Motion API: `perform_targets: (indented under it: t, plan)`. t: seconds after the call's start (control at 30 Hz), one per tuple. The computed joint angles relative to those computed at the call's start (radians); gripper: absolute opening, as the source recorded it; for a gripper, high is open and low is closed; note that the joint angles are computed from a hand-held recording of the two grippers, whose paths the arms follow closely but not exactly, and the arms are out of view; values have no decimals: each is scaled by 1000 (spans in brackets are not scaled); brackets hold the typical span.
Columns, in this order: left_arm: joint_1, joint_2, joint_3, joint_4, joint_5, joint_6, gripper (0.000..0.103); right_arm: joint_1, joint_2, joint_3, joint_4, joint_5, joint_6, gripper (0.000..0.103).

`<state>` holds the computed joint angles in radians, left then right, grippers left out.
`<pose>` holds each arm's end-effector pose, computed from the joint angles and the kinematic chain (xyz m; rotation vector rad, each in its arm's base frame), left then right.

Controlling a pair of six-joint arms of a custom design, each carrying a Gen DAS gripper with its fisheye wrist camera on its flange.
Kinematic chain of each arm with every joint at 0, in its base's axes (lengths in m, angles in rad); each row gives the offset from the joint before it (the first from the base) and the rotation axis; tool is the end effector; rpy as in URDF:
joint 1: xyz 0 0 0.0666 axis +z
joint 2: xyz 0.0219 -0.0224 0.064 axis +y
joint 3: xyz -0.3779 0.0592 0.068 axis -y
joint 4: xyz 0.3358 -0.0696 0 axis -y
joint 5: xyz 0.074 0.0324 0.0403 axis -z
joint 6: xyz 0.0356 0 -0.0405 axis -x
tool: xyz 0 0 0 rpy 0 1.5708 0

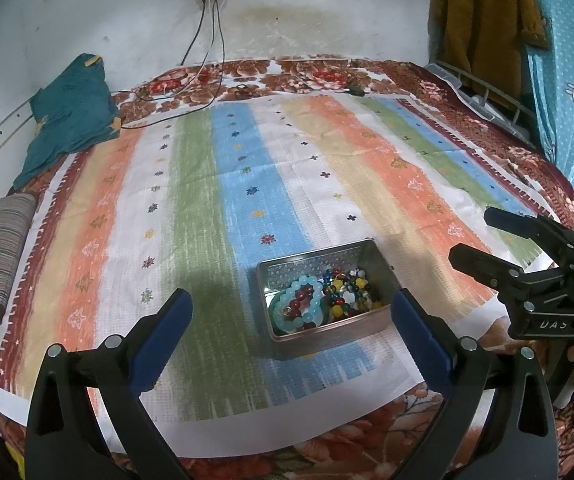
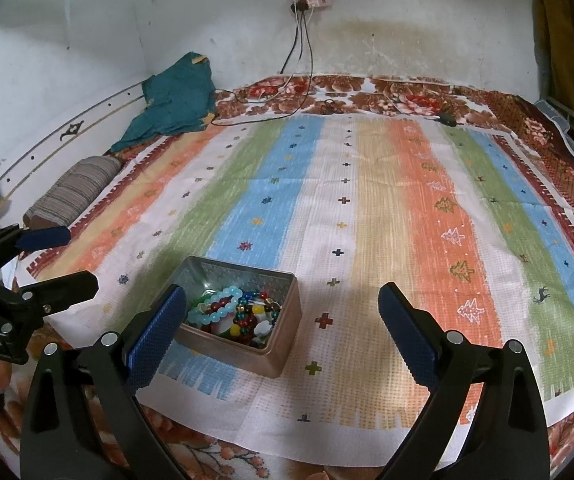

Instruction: Organize jewelry

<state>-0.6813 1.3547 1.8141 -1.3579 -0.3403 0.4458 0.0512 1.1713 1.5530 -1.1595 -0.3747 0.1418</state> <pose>0.2986 -0.2273 0.5789 0.1388 2.3985 -0.0993 0.3243 0.0293 0.5550 -0.4045 2.2784 0.3931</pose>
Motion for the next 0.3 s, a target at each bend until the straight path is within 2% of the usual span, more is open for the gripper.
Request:
perform_targets:
  t: [0.3]
  plan:
    - [9,-3,-8,1,13,4,98,-2,1,-3,-1,-2,3,97]
